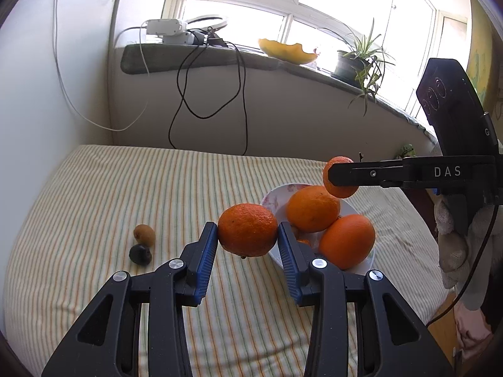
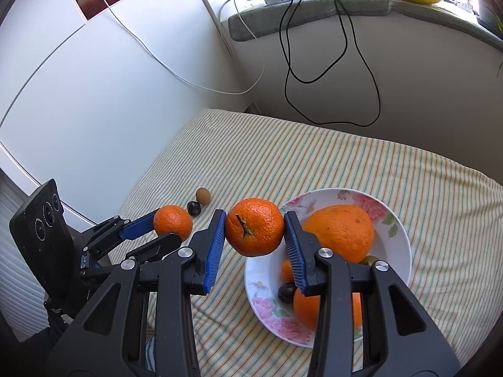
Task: Organize fruits
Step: 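Carry the stemmed tangerine with the right tool while the left tool carries its tangerine over the plate, then lower and release the stemmed tangerine from the right tool while the left tool releases its tangerine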
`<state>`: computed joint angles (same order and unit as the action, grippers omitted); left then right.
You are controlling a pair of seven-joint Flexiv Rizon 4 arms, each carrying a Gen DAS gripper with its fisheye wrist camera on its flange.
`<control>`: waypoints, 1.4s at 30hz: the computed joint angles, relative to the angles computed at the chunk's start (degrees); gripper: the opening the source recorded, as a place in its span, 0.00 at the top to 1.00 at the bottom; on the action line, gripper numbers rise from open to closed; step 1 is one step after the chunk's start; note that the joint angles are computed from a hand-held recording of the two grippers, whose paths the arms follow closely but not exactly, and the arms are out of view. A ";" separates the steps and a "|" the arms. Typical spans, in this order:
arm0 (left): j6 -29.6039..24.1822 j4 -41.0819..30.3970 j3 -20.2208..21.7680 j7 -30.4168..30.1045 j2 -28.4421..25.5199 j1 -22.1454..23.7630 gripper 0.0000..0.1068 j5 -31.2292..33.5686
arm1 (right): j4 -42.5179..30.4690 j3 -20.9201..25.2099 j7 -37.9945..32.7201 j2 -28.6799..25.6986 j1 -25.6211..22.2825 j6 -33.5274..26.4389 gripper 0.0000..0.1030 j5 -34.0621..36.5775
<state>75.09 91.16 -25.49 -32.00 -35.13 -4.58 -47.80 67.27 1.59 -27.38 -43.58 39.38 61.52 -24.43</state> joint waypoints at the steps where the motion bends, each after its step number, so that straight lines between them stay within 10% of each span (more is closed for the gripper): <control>1: -0.30 -0.15 0.01 0.03 -0.09 -0.04 0.65 0.19 | 1.16 -0.44 0.57 0.64 0.13 0.42 0.62 -0.20; 42: -7.73 -4.94 4.46 -7.18 -3.08 -4.79 0.65 10.25 | 22.44 -2.12 16.85 9.73 -3.58 5.87 0.62 -8.73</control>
<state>67.35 86.22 -21.03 -39.18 -38.21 -9.38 -37.54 89.71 -0.53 -10.52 -33.85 35.79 67.40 -33.16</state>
